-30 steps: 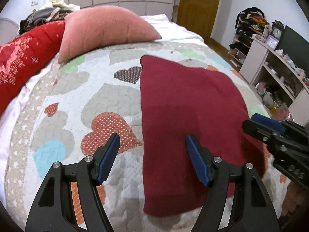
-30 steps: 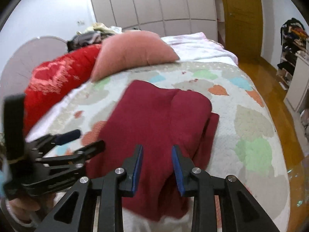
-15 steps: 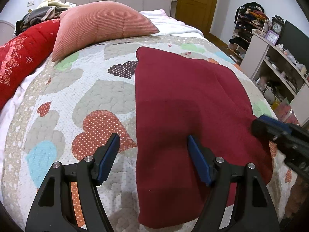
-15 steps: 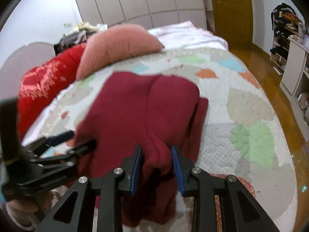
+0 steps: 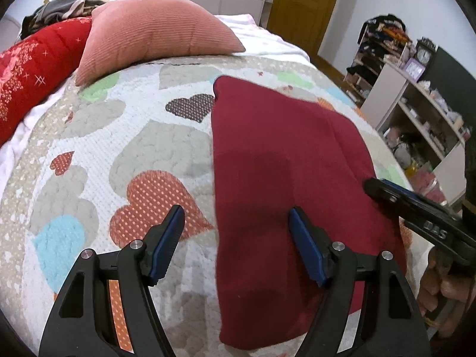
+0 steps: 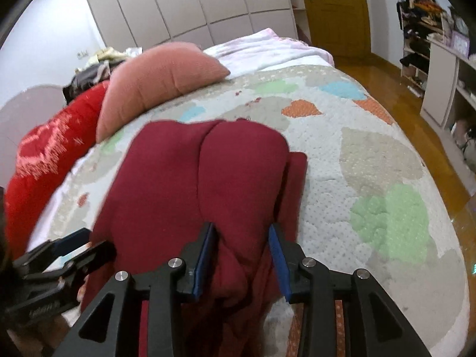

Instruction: Fold small clothes

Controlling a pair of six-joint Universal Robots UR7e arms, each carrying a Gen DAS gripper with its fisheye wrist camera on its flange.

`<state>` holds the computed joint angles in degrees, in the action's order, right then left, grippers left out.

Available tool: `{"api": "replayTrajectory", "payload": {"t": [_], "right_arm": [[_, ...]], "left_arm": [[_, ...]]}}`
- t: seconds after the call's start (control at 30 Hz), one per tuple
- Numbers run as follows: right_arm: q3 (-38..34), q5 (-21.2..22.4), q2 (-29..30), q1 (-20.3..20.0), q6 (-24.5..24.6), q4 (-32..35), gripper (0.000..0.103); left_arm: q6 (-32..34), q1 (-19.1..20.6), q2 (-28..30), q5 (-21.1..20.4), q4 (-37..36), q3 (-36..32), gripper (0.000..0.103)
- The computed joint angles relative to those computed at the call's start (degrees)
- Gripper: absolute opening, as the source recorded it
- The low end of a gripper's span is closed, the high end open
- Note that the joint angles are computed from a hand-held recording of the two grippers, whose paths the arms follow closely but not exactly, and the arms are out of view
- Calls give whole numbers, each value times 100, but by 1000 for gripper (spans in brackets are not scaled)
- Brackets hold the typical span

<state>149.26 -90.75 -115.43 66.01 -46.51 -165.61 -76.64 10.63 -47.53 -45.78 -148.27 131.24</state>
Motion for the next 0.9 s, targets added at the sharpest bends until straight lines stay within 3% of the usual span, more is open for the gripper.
{"api": "replayTrajectory", "payload": {"t": [0.03, 0.1, 0.17, 0.3, 0.43, 0.53, 0.57, 0.6, 0.63, 0.7, 0.8, 0.9], "right_arm": [[-10, 127, -131, -81, -1, 116, 44], [0, 261, -248, -204, -14, 129, 65], [-32, 415, -242, -380, -30, 142, 74], [-373, 790, 73, -688, 184, 928, 79], [-607, 1167, 506, -846, 309, 1230, 85], [-653, 1258, 698, -811, 299, 1177, 85], [-650, 1214, 724, -751, 308, 1154, 80], [-665, 1210, 732, -701, 268, 1225, 63], [-675, 1231, 696, -664, 230, 1349, 60], [-553, 1119, 542, -514, 176, 1166, 41], [-387, 1083, 31, -310, 17, 1282, 36], [-399, 1335, -542, -322, -36, 2043, 36]], "left_arm": [[34, 40, -25, -11, -165, 53, 76], [182, 143, -34, -101, -567, 142, 77], [394, 278, 8, -200, -1091, 221, 78], [799, 609, 185, -418, -1768, 168, 89], [1234, 1013, 383, -882, -2512, 101, 90], [1282, 1060, 431, -924, -2626, 82, 90], [1266, 1021, 424, -880, -2524, 56, 89], [1252, 972, 414, -837, -2463, 50, 78], [1315, 917, 406, -873, -2557, 68, 71], [1132, 725, 308, -713, -2133, 39, 65], [869, 406, 22, -575, -1724, 191, 59], [260, -34, -476, -530, -1185, 493, 52]]}}
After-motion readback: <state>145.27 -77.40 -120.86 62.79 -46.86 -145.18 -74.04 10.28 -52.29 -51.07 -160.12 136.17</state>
